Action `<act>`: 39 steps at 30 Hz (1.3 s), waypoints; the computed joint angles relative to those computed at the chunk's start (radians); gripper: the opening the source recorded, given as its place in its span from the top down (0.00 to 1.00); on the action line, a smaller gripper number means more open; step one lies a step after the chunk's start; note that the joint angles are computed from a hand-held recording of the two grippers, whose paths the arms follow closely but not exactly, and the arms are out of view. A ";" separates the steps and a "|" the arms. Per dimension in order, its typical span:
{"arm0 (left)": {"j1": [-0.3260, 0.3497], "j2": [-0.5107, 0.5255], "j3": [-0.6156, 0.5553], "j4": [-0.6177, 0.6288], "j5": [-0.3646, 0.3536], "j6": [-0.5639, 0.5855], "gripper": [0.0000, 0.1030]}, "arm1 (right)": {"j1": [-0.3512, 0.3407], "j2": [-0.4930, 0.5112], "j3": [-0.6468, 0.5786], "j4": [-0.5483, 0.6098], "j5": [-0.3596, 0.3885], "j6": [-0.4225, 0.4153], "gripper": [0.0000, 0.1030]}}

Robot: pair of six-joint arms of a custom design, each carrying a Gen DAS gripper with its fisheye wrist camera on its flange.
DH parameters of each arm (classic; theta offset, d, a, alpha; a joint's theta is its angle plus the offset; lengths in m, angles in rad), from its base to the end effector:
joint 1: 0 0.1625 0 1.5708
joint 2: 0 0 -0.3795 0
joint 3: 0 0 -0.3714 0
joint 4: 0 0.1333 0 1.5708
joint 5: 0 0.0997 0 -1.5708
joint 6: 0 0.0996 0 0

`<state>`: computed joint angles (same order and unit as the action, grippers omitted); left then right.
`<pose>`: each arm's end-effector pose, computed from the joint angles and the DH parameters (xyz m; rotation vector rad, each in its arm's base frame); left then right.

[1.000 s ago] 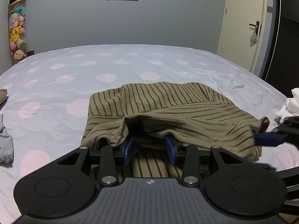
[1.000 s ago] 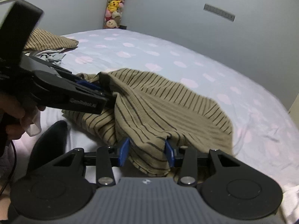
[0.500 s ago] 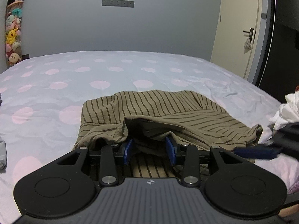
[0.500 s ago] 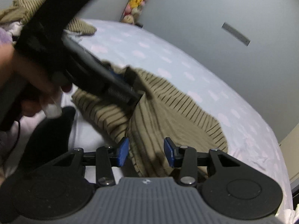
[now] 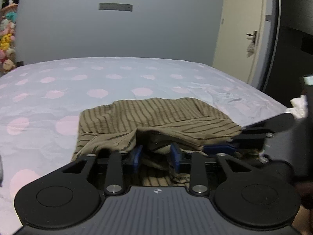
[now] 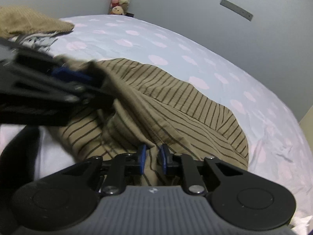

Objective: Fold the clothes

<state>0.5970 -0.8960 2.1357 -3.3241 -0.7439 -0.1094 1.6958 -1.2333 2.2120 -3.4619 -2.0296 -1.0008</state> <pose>-0.2790 -0.4395 0.0978 0.7726 2.3512 -1.1093 0.1464 -0.4498 0.2366 0.9811 -2.0371 0.7759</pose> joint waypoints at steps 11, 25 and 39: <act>0.080 0.033 -0.113 0.059 -0.031 0.057 0.81 | -0.051 -0.061 -0.002 0.043 0.125 0.088 0.77; 0.110 0.018 -0.111 0.069 -0.074 0.010 0.81 | 0.013 0.029 0.059 -0.090 0.111 -0.294 0.74; 0.099 0.015 -0.101 0.059 -0.066 0.024 0.81 | 0.044 0.180 0.056 -0.342 0.063 -0.586 0.62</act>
<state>0.6962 -0.8806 2.0351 -3.2650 -0.8095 -0.0857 1.7397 -1.0538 2.2678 -3.8043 -1.9663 -1.5867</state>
